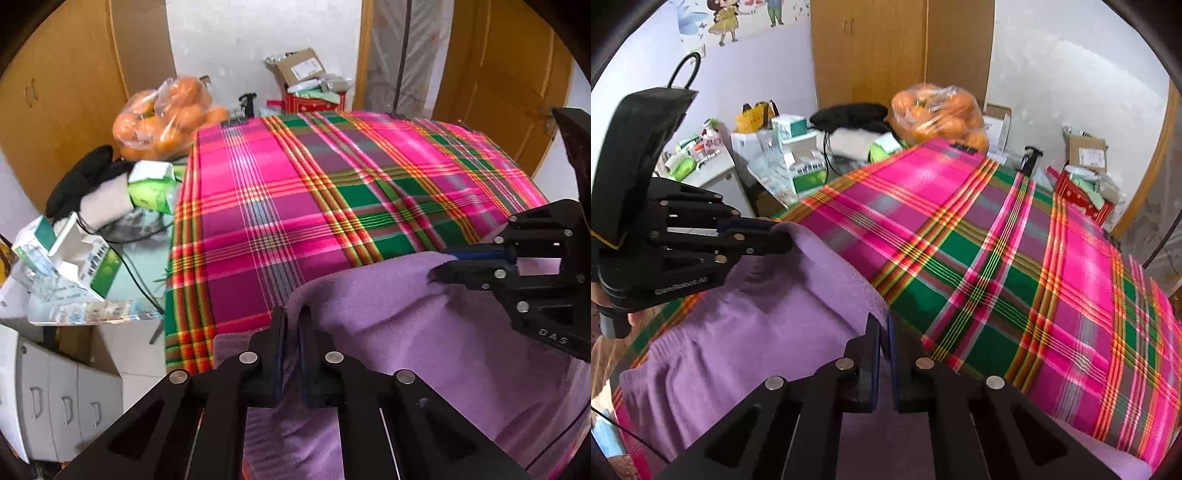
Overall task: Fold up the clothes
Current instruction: 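Grasp the blanket edge with the right gripper while the left gripper grasps beside it, then lift the lilac blanket edge with both grippers and pull it taut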
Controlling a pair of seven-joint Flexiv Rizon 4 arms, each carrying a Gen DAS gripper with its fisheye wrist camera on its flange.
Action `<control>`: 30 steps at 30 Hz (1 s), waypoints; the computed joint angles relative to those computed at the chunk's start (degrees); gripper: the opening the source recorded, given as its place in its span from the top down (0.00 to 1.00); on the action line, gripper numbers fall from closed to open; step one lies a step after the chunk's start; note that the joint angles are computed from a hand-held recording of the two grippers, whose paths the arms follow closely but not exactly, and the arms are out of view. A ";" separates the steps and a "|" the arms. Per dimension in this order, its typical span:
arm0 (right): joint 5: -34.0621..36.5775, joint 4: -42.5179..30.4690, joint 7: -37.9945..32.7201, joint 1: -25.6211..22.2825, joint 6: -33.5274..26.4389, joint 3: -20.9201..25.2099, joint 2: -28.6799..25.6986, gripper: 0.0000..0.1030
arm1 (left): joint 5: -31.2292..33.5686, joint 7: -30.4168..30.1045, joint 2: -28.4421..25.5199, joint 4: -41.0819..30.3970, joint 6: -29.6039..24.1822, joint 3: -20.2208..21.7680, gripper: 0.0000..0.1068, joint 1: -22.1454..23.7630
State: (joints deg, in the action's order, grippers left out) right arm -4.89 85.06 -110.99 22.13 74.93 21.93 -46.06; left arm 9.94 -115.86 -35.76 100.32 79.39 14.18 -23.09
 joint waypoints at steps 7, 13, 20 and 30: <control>-0.79 9.92 4.00 1.78 9.82 -2.26 5.70 0.95 | 5.40 -7.98 2.27 2.04 2.55 7.57 0.94 -7.20; -3.66 16.26 9.56 3.26 15.76 -4.53 8.79 0.95 | 10.27 -14.25 4.55 4.07 2.76 11.21 0.94 -11.34; -6.37 24.82 15.40 7.75 24.03 -9.86 12.98 0.96 | 18.30 -23.25 7.39 5.23 1.37 14.19 0.95 -15.68; -7.31 35.39 20.18 13.04 33.72 -15.04 17.99 0.95 | 31.80 -38.09 12.03 6.54 -2.75 15.66 0.95 -21.00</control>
State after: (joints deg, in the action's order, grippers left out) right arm -12.20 120.45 -90.81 35.17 108.64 6.89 -28.06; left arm 41.74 -153.94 -23.72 106.86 76.64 29.84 -44.09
